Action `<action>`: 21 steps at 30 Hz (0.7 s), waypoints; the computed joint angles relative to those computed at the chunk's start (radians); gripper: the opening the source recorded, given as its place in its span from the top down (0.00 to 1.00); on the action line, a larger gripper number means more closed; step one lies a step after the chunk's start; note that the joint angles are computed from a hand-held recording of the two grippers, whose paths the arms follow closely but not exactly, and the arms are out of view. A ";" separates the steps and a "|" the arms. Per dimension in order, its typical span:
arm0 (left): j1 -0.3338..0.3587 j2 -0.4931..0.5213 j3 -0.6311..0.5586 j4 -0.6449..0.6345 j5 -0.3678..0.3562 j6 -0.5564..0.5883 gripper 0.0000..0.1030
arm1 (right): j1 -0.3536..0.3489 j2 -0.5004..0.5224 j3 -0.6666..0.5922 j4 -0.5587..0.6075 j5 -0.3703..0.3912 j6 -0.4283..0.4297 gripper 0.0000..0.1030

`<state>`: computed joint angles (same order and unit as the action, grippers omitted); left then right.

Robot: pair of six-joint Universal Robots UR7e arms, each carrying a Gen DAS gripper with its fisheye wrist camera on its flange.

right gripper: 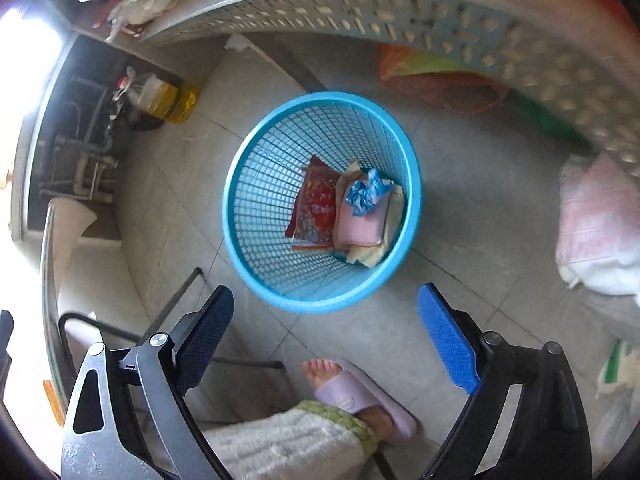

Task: Collect trash
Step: 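Withdraw both tools from the wastebasket back toward the table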

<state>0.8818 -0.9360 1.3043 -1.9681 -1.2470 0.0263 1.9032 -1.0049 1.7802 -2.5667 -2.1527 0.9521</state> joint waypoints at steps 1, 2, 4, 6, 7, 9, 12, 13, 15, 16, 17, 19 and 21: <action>-0.005 -0.024 0.019 -0.015 0.001 0.014 0.45 | 0.019 -0.005 -0.005 0.016 -0.013 -0.013 0.13; -0.012 -0.050 0.039 -0.027 0.004 0.023 0.43 | 0.038 -0.007 -0.013 0.034 -0.027 -0.025 0.13; -0.024 -0.104 0.074 -0.045 0.015 0.037 0.41 | 0.080 -0.009 -0.036 0.066 -0.055 -0.048 0.13; -0.035 -0.154 0.104 -0.058 0.033 0.045 0.37 | 0.119 -0.013 -0.060 0.093 -0.072 -0.070 0.13; -0.043 -0.181 0.122 -0.068 0.055 0.048 0.35 | 0.136 -0.011 -0.073 0.100 -0.081 -0.082 0.13; -0.059 -0.240 0.162 -0.094 0.095 0.062 0.32 | 0.165 -0.003 -0.095 0.090 -0.088 -0.126 0.13; -0.074 -0.315 0.207 -0.110 0.148 0.065 0.26 | 0.198 0.016 -0.140 0.087 -0.084 -0.185 0.12; -0.076 -0.335 0.217 -0.109 0.160 0.059 0.25 | 0.208 0.026 -0.158 0.083 -0.083 -0.208 0.11; -0.078 -0.379 0.236 -0.103 0.183 0.036 0.23 | 0.225 0.048 -0.197 0.085 -0.076 -0.246 0.10; -0.078 -0.398 0.245 -0.101 0.196 0.027 0.22 | 0.232 0.056 -0.208 0.079 -0.072 -0.264 0.10; -0.079 -0.415 0.253 -0.098 0.213 0.019 0.22 | 0.237 0.064 -0.222 0.077 -0.066 -0.281 0.10; -0.083 -0.450 0.273 -0.100 0.255 0.012 0.21 | 0.248 0.077 -0.243 0.075 -0.055 -0.313 0.10; -0.084 -0.477 0.285 -0.095 0.286 -0.004 0.20 | 0.260 0.099 -0.274 0.077 -0.050 -0.345 0.10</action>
